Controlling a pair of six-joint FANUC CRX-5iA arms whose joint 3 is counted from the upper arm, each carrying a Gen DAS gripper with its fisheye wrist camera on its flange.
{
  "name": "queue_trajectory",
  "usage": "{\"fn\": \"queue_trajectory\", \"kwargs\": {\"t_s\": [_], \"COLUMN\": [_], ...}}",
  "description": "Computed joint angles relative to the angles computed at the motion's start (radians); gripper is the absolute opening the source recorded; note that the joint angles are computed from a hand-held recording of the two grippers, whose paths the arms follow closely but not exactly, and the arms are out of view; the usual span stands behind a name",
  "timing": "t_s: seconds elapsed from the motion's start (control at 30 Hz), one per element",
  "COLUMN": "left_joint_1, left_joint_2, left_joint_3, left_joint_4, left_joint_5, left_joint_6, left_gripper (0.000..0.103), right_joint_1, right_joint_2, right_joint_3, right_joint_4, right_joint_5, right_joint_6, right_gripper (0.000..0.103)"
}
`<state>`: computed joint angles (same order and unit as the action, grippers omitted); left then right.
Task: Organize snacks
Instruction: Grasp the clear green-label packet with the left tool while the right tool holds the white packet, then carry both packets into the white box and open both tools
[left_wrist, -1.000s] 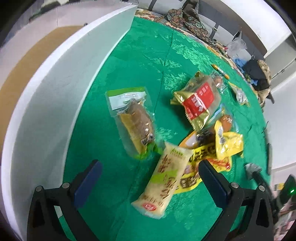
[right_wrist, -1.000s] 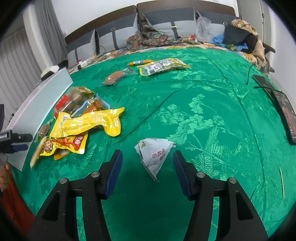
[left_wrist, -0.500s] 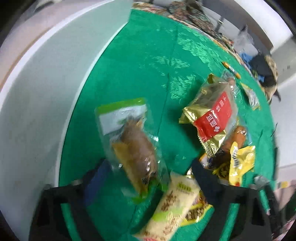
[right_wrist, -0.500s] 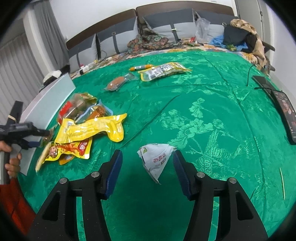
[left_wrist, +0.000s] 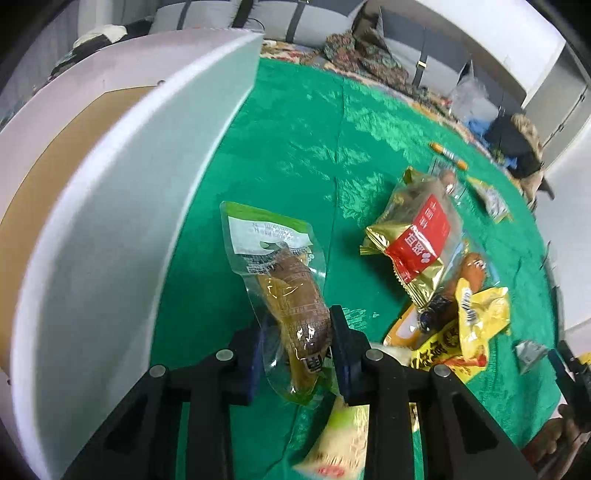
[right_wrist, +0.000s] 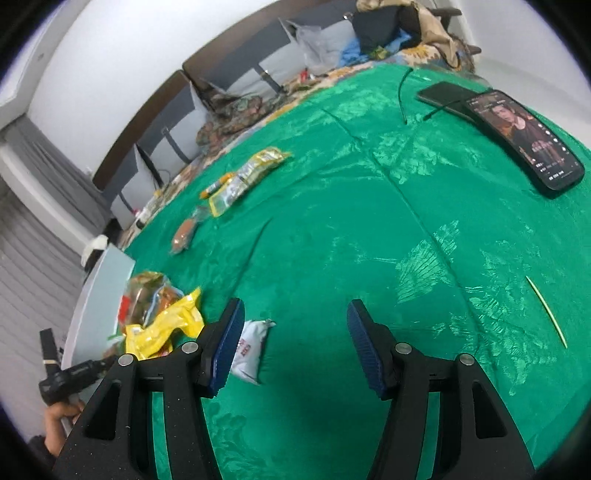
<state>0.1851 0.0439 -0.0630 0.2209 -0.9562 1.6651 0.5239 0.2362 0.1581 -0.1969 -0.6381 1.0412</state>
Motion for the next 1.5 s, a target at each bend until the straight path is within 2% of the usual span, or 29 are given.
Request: {"fn": "queue_trajectory", "kwargs": {"t_s": [0.07, 0.17, 0.3, 0.37, 0.6, 0.67, 0.7, 0.8, 1.0, 1.2, 1.33, 1.5], "left_joint_1": [0.016, 0.038, 0.056, 0.060, 0.050, 0.040, 0.037, 0.034, 0.056, 0.138, 0.256, 0.407], "left_joint_2": [-0.027, -0.073, -0.122, -0.135, -0.168, -0.170, -0.171, -0.183, -0.221, -0.275, -0.313, -0.319], "left_joint_3": [-0.030, -0.075, -0.115, -0.123, -0.147, -0.145, -0.145, -0.150, -0.178, -0.207, -0.209, -0.189], "left_joint_4": [0.030, 0.075, 0.131, 0.154, 0.208, 0.214, 0.218, 0.239, 0.316, 0.430, 0.470, 0.398], "left_joint_5": [0.016, 0.037, 0.061, 0.069, 0.072, 0.072, 0.072, 0.069, 0.068, 0.052, 0.030, -0.011], "left_joint_6": [-0.019, -0.049, -0.075, -0.092, -0.120, -0.122, -0.125, -0.142, -0.199, -0.287, -0.336, -0.332], "left_gripper": [0.031, 0.031, 0.031, 0.031, 0.031, 0.031, 0.031, 0.031, 0.031, 0.031, 0.031, 0.031], "right_joint_1": [0.022, 0.089, 0.161, 0.162, 0.140, 0.133, 0.130, 0.122, 0.076, 0.085, 0.125, 0.201], "right_joint_2": [0.012, 0.048, 0.125, 0.151, 0.162, 0.166, 0.168, 0.161, 0.100, 0.050, 0.060, 0.197], "right_joint_3": [0.039, 0.093, 0.151, 0.173, 0.176, 0.185, 0.190, 0.183, 0.147, 0.169, 0.273, 0.592], "right_joint_4": [-0.022, 0.030, 0.178, 0.177, 0.161, 0.146, 0.140, 0.126, -0.006, -0.092, -0.148, -0.279], "right_joint_5": [-0.025, -0.070, -0.156, -0.189, -0.193, -0.191, -0.192, -0.175, -0.123, -0.118, -0.159, -0.321], "right_joint_6": [0.119, 0.232, 0.220, 0.222, 0.204, 0.209, 0.207, 0.195, 0.226, 0.311, 0.396, 0.530], "right_gripper": [0.062, 0.063, 0.064, 0.064, 0.062, 0.043, 0.037, 0.033, 0.033, 0.033, 0.033, 0.033]}}
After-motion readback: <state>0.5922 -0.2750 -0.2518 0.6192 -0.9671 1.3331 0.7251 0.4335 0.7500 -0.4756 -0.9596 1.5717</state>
